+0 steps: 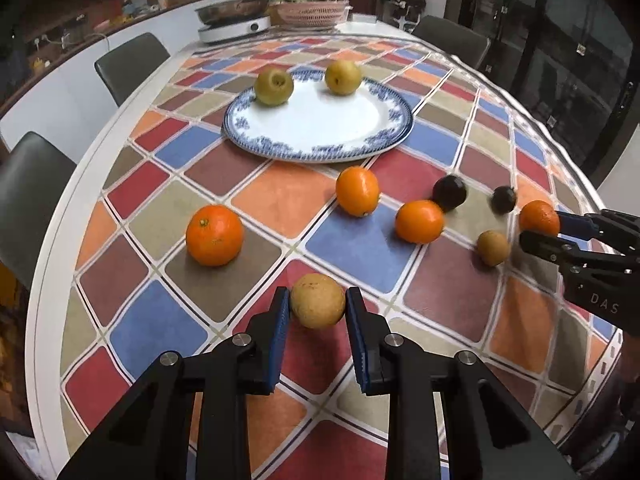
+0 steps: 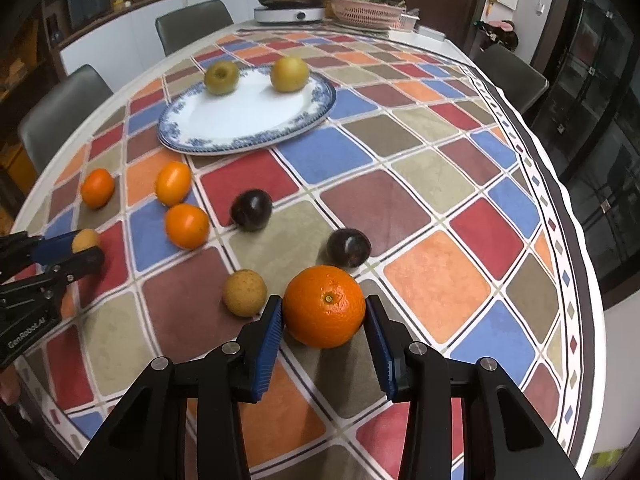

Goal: Organize fruits
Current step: 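Carry brown fruit and mandarin onto the plate and open both tools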

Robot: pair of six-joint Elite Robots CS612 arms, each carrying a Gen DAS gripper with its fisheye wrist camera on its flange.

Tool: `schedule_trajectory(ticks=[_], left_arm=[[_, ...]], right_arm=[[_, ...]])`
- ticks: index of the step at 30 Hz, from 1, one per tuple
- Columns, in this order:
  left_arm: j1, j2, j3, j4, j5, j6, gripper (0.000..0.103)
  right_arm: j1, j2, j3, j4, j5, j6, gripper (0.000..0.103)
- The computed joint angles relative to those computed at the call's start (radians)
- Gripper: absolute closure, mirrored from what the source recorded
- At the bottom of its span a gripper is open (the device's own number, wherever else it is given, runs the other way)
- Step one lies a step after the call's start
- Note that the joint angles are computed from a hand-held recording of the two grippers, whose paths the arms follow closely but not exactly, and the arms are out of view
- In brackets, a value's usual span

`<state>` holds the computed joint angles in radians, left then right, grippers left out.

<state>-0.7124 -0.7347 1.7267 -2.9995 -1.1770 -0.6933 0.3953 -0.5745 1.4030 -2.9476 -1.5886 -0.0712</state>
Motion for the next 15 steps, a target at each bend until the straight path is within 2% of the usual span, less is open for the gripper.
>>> schedule_trajectory(ticks=[15], left_arm=[[-0.024,-0.053,0.035,-0.133,0.077,0.073,0.075]], right_arm=[[-0.016,-0.055,0.060,-0.140,0.163,-0.019,0.061]])
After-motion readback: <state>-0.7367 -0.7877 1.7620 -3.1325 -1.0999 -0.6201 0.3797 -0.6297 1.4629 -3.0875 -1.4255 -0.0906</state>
